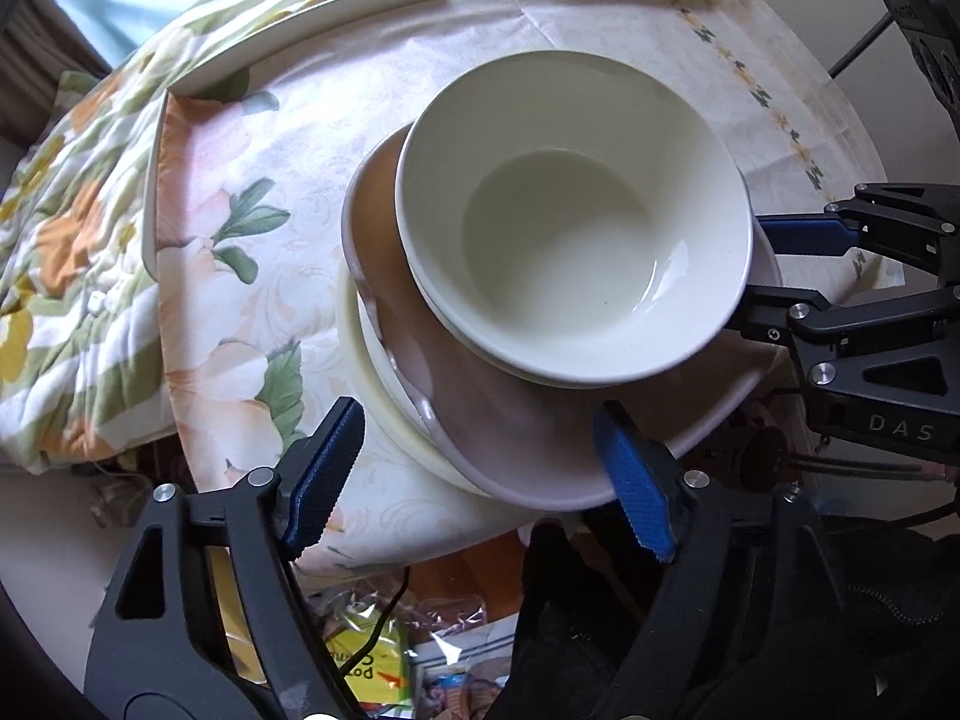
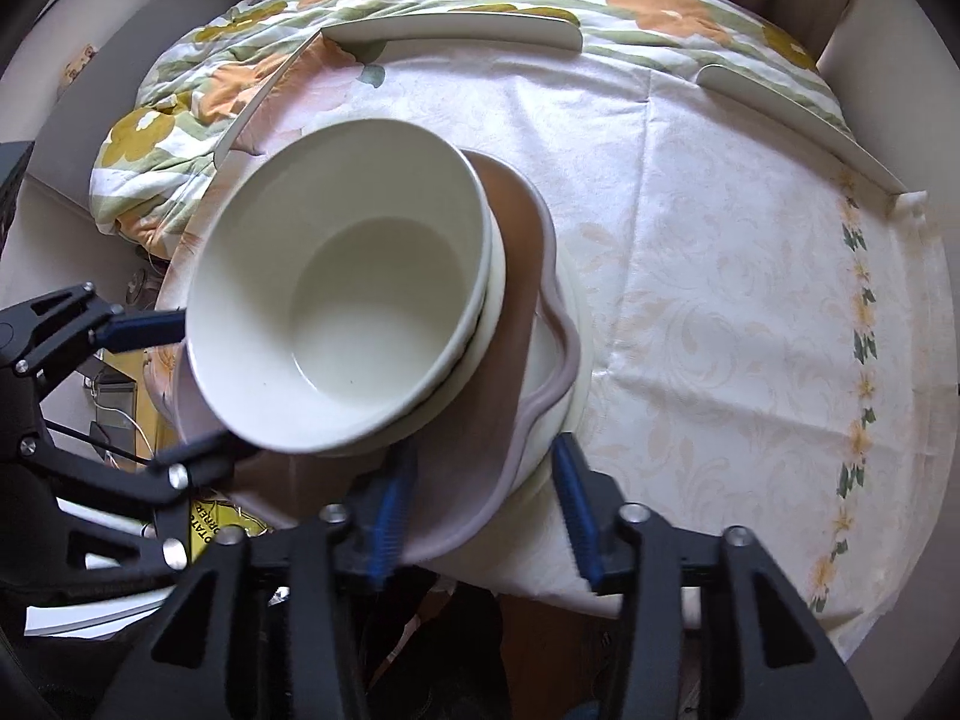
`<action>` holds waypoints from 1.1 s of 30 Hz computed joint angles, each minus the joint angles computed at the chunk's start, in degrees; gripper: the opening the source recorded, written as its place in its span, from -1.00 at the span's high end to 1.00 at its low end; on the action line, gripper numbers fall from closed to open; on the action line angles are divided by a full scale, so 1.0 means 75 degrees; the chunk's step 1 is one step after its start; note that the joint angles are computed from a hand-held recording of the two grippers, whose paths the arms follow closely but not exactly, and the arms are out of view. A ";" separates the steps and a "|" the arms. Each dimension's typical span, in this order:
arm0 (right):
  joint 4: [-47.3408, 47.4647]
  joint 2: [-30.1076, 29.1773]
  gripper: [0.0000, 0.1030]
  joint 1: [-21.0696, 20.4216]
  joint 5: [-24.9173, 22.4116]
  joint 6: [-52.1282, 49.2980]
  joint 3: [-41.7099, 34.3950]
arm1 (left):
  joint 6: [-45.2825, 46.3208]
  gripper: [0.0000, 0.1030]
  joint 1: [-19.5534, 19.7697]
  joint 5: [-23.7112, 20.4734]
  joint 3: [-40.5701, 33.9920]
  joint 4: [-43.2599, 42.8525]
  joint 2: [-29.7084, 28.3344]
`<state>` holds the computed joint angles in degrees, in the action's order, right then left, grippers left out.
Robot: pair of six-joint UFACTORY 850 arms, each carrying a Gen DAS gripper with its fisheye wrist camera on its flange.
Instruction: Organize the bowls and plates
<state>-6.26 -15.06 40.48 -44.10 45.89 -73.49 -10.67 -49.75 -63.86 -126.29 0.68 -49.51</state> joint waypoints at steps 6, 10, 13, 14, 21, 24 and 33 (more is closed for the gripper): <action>-0.0270 0.0249 0.13 0.0133 0.0022 0.0695 0.0203 | -0.0037 -0.50 0.0032 0.0516 0.0676 -0.0117 0.0467; -0.0653 0.0545 0.13 0.0337 0.0243 0.1417 0.0413 | -0.0365 -0.50 -0.0008 0.0987 0.1286 0.0014 0.0930; -0.1164 0.0803 0.13 0.0535 0.0360 0.1930 0.0576 | -0.1002 -0.50 -0.0153 0.1413 0.1870 0.0378 0.1421; -0.1424 0.0931 0.13 0.0637 0.0349 0.2182 0.0628 | -0.1359 -0.50 -0.0237 0.1570 0.2083 0.0595 0.1633; -0.4067 0.2397 0.10 0.1654 -0.0156 0.4635 0.1212 | -0.4828 -0.50 -0.1152 0.2462 0.3022 0.3461 0.3059; -0.4863 0.2963 -0.19 0.2153 -0.0857 0.5497 0.1363 | -0.6338 -0.64 -0.1649 0.2502 0.3221 0.4868 0.3539; -0.7038 0.3391 -0.95 0.3998 -0.4235 0.6933 0.0934 | -0.8584 -1.00 -0.2875 0.1343 0.3429 0.7864 0.4142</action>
